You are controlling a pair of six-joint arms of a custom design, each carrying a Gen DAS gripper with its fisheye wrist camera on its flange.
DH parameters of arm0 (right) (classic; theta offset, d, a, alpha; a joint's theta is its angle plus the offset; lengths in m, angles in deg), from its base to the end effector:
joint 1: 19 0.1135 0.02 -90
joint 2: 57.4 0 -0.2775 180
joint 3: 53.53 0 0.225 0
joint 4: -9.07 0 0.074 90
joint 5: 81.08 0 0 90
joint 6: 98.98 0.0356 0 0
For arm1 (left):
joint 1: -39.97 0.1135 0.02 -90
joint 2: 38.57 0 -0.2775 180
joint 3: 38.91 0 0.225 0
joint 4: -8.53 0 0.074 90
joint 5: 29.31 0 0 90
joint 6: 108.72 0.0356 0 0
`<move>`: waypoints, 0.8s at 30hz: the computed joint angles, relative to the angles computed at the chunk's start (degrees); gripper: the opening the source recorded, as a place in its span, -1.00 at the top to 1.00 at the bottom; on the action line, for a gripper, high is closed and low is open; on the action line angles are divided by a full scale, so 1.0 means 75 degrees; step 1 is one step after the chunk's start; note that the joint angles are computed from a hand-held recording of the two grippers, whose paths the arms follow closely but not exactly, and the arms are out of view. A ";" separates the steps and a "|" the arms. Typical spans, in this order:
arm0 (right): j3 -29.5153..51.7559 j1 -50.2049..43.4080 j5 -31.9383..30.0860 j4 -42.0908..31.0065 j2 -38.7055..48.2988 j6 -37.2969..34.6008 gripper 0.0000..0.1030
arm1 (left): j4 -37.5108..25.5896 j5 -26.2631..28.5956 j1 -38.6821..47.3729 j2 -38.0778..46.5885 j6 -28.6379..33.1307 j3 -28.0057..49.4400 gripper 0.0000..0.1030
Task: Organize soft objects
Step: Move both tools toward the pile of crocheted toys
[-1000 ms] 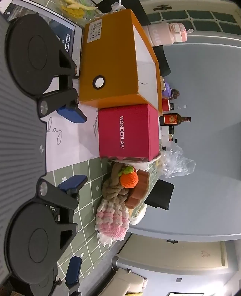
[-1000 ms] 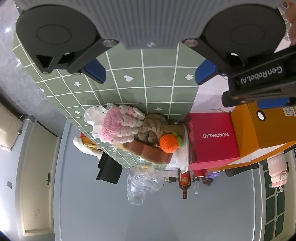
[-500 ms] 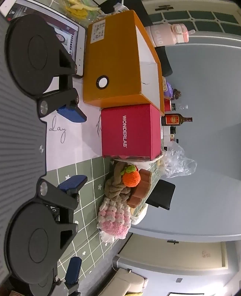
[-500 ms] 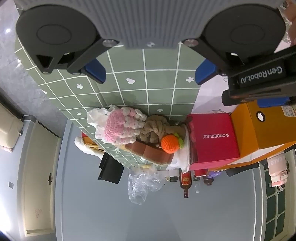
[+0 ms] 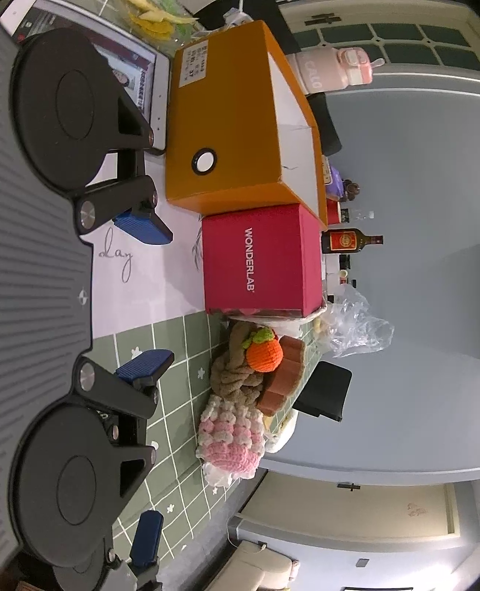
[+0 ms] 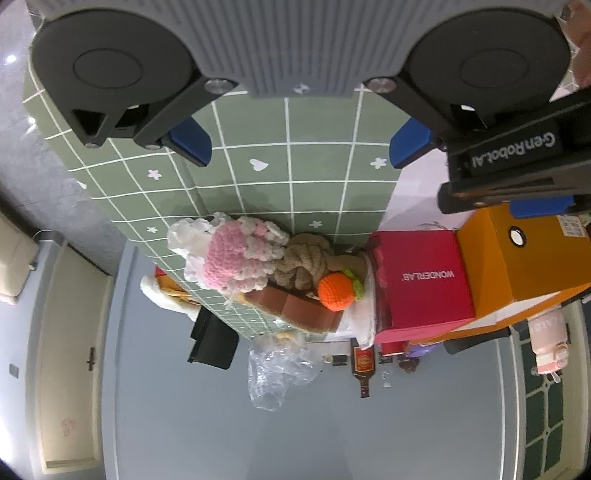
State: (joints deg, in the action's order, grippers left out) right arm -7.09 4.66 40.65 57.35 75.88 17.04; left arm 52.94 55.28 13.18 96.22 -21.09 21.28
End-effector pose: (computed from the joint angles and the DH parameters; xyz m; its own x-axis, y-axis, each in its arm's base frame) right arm 0.2861 0.1049 0.0259 -0.4976 0.1894 -0.8465 0.2822 0.9581 0.0484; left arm 0.3317 -0.1637 0.0385 -0.4641 0.1882 -0.8656 0.3571 0.9340 0.0116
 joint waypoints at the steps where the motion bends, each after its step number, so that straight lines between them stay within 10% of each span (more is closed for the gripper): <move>1: 0.0013 -0.0015 -0.0003 0.0050 0.0038 -0.0053 -0.95 | -0.0020 -0.0039 -0.0020 0.0018 -0.0008 0.0029 -0.49; 24: 0.0657 -0.1192 -0.1034 -0.0241 0.0531 -0.0642 -0.95 | -0.2063 -0.0085 -0.0384 0.0719 -0.0022 0.2080 -0.49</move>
